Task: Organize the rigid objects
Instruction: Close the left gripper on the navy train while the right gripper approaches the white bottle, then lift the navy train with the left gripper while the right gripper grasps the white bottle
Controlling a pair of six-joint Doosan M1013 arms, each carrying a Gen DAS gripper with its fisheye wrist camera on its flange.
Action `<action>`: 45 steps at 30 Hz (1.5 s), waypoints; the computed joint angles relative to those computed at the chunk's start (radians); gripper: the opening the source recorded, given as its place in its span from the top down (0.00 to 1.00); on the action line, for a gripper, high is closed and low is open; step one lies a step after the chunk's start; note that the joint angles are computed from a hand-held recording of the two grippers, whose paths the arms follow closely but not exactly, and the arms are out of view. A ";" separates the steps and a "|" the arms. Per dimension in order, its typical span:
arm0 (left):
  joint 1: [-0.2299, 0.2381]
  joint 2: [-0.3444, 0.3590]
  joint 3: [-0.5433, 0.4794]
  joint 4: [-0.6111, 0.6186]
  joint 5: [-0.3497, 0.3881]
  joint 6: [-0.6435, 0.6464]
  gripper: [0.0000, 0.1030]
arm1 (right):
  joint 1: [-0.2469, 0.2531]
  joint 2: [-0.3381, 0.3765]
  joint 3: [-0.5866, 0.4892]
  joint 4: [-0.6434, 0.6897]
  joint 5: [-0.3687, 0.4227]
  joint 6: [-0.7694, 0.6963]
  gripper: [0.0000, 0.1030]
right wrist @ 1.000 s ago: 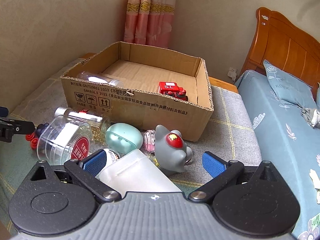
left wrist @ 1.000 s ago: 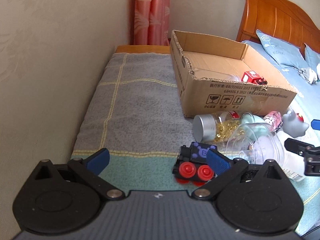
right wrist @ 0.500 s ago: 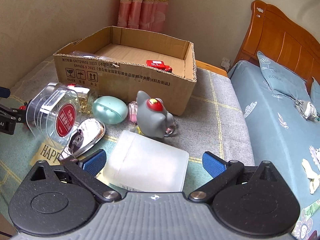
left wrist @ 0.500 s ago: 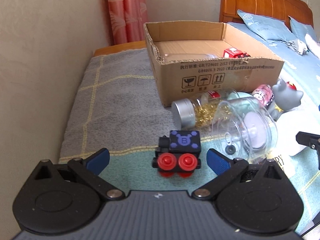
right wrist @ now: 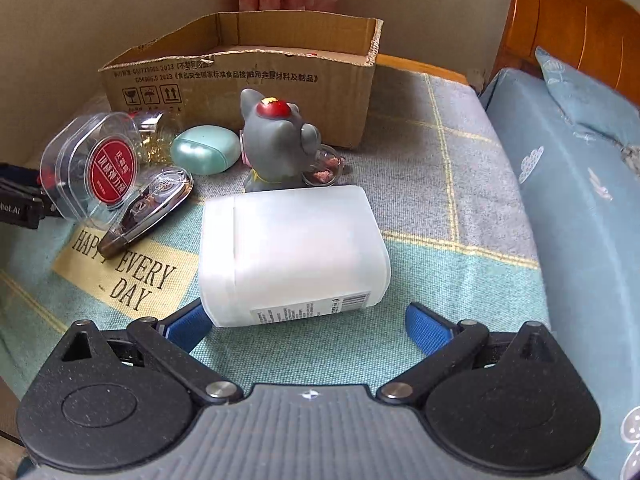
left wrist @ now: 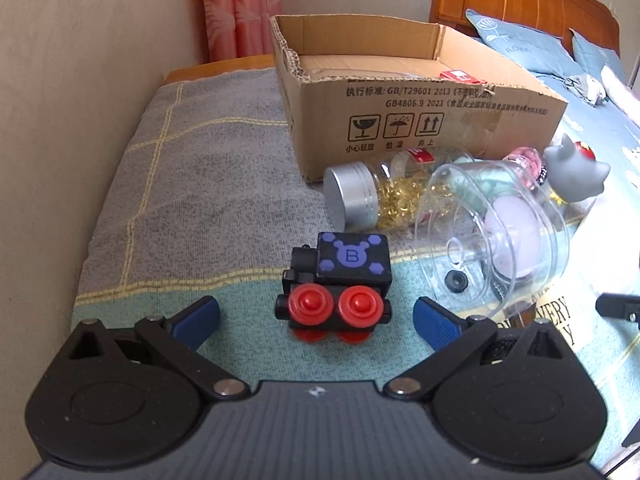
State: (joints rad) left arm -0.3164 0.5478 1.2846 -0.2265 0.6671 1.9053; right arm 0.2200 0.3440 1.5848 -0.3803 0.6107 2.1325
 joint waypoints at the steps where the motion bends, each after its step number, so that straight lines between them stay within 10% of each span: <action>1: 0.001 0.001 0.001 -0.008 -0.005 0.014 0.00 | 0.000 0.000 0.001 0.004 -0.004 -0.006 0.00; 18: -0.005 0.014 -0.015 0.012 -0.024 -0.022 0.00 | 0.004 0.007 0.006 -0.071 -0.045 0.071 0.00; 32: -0.009 -0.008 0.014 -0.059 -0.063 0.093 0.46 | 0.003 0.010 -0.001 -0.057 -0.032 0.056 0.00; 45: -0.005 -0.003 0.002 -0.083 -0.043 0.103 0.47 | -0.012 0.026 -0.060 0.051 -0.010 -0.088 0.00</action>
State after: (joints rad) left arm -0.3216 0.5450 1.2863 -0.3095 0.6240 2.0087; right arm 0.2082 0.3695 1.5249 -0.3297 0.6009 2.0449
